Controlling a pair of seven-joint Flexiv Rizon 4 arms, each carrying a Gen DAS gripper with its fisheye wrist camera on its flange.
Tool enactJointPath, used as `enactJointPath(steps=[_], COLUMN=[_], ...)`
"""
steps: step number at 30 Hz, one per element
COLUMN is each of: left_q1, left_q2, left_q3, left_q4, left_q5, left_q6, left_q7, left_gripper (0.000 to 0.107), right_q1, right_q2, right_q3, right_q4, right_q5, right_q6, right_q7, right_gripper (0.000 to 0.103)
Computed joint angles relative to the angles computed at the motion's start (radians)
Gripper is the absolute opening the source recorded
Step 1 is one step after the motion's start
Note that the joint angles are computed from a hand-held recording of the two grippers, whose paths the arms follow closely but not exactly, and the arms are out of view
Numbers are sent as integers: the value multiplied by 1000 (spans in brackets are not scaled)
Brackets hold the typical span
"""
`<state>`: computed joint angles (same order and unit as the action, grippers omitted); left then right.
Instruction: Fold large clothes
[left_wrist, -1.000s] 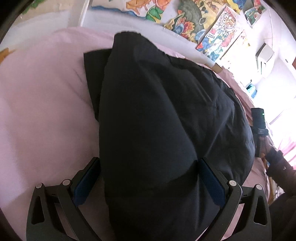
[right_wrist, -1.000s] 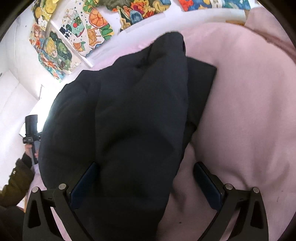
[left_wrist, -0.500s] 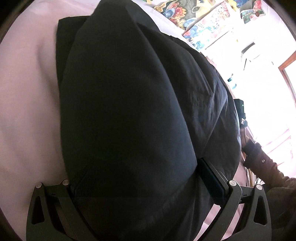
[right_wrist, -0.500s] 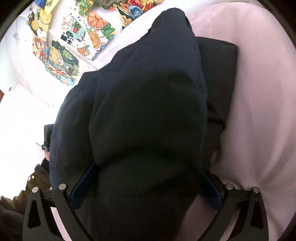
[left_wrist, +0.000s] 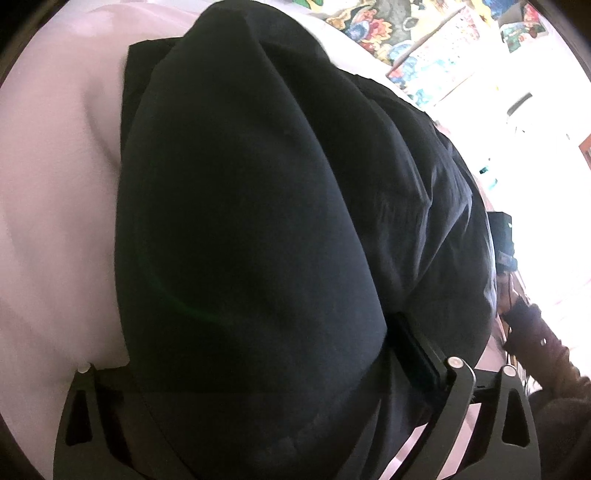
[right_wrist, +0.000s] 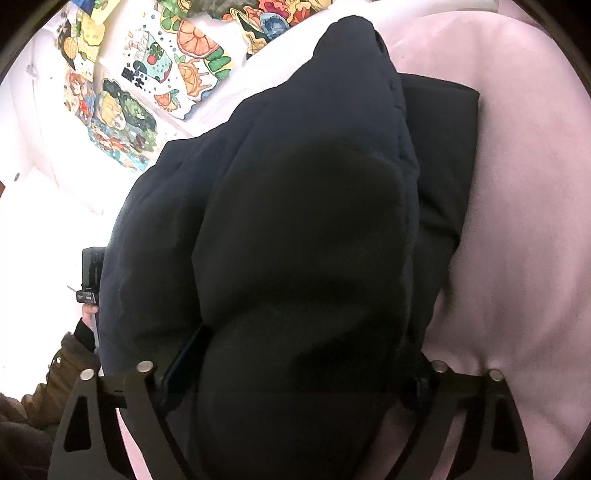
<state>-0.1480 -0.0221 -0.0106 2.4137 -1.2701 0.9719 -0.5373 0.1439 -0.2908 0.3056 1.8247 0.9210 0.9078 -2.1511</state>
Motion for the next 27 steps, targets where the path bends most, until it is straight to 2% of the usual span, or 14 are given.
enactJointPath(steps=[6, 9, 11, 14, 18, 21, 23, 24, 25, 27], left_q1=[-31, -52, -71, -100, -140, -168, -188, -183, -159, -118], left_q2=[21, 34, 48, 72, 107, 149, 173, 187, 209, 253], left_q3=[-12, -19, -24, -30, -37, -39, -45, -42, -47, -36], left_q4=[20, 29, 36, 49, 73, 94, 110, 115, 116, 110], left_q5=[-21, -42, -69, -86, -57, 24, 111, 180, 297, 457], left_q6=[96, 147, 188, 251, 346, 414, 448, 443, 423, 357], left_q7=[-76, -108, -100, -108, -148, -237, -343, -412, -515, -621], left_gripper=[77, 66, 53, 40, 30, 25, 23, 23, 23, 23], right_q1=[19, 26, 37, 56, 73, 94, 106, 109, 113, 125], right_q2=[20, 35, 46, 68, 95, 120, 144, 159, 171, 206], right_q3=[2, 6, 5, 7, 8, 6, 7, 7, 6, 4], right_q4=[21, 35, 46, 65, 86, 102, 113, 118, 123, 140], right_q5=[-11, -10, -20, -35, -49, -75, -82, -80, -78, -74], right_q6=[44, 71, 90, 129, 167, 196, 218, 222, 224, 228], right_q7=[18, 16, 31, 56, 70, 107, 127, 137, 145, 159], right_gripper=[73, 63, 54, 45, 37, 32, 30, 30, 29, 29])
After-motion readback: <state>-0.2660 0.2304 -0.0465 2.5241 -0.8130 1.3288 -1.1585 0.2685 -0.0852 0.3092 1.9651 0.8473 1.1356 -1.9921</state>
